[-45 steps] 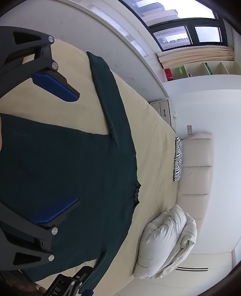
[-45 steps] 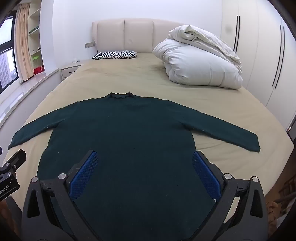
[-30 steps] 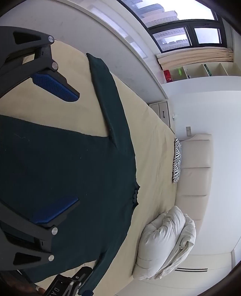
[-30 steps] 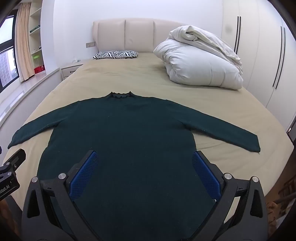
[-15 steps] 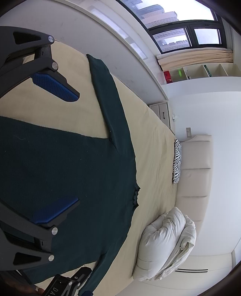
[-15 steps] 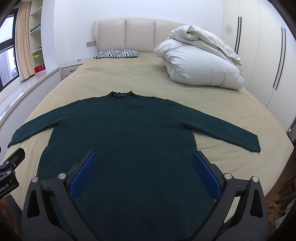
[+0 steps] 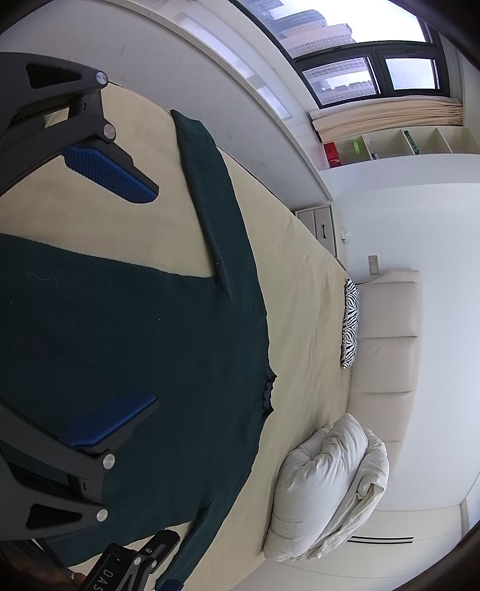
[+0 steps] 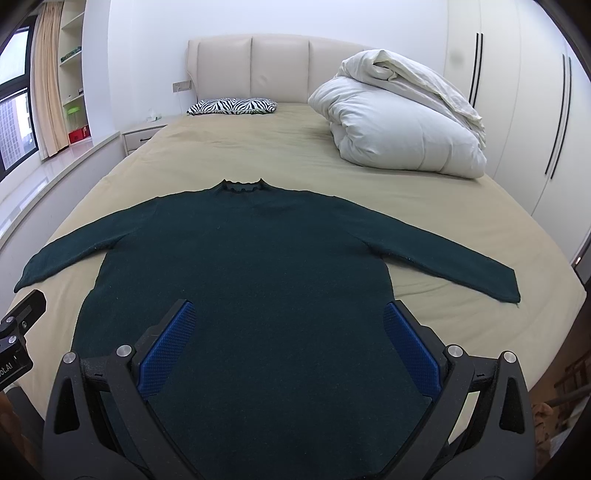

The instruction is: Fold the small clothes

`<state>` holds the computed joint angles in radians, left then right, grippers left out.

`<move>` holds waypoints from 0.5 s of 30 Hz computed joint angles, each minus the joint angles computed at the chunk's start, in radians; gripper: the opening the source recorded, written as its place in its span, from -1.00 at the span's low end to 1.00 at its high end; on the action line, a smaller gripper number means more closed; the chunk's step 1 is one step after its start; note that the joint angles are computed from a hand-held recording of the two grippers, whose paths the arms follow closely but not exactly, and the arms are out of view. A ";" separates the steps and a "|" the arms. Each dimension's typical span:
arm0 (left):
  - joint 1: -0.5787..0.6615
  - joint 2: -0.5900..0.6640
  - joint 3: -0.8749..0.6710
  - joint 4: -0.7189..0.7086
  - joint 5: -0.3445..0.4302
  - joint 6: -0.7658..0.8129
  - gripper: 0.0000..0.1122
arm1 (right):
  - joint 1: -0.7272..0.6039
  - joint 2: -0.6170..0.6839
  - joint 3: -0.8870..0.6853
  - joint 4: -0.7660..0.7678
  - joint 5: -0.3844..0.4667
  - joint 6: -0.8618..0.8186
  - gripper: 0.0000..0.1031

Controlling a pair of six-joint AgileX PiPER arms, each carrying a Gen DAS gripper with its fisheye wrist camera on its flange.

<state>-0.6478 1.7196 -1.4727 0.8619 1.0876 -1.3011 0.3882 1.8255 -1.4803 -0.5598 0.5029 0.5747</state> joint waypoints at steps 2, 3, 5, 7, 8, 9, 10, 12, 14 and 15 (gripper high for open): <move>0.002 0.000 0.001 0.000 -0.003 0.000 0.83 | 0.000 0.001 -0.001 0.000 0.000 0.001 1.00; 0.000 0.000 0.001 0.000 0.000 0.000 0.83 | 0.001 0.001 -0.001 0.000 0.001 0.001 1.00; 0.000 -0.001 0.002 0.001 -0.001 -0.001 0.83 | 0.001 0.001 -0.001 -0.002 0.003 0.002 1.00; 0.000 -0.003 0.005 0.002 -0.002 -0.003 0.83 | 0.001 0.001 -0.001 -0.004 0.001 0.005 1.00; 0.000 -0.003 0.006 0.002 -0.003 -0.003 0.83 | 0.001 0.001 -0.002 -0.002 0.002 0.002 1.00; -0.001 -0.003 0.006 0.002 -0.002 -0.003 0.83 | 0.001 0.001 -0.002 -0.002 0.002 0.002 1.00; -0.001 -0.003 0.007 0.003 -0.002 -0.003 0.83 | 0.002 0.001 -0.002 -0.004 0.003 0.003 1.00; 0.001 0.000 0.003 0.002 -0.002 -0.001 0.83 | 0.001 0.001 -0.002 -0.001 0.003 0.001 1.00; 0.004 -0.001 0.005 0.002 -0.005 0.000 0.83 | 0.002 0.001 -0.002 -0.002 0.003 0.002 1.00; 0.001 -0.001 0.006 0.003 -0.003 -0.002 0.83 | 0.002 0.001 -0.002 -0.003 0.003 0.002 1.00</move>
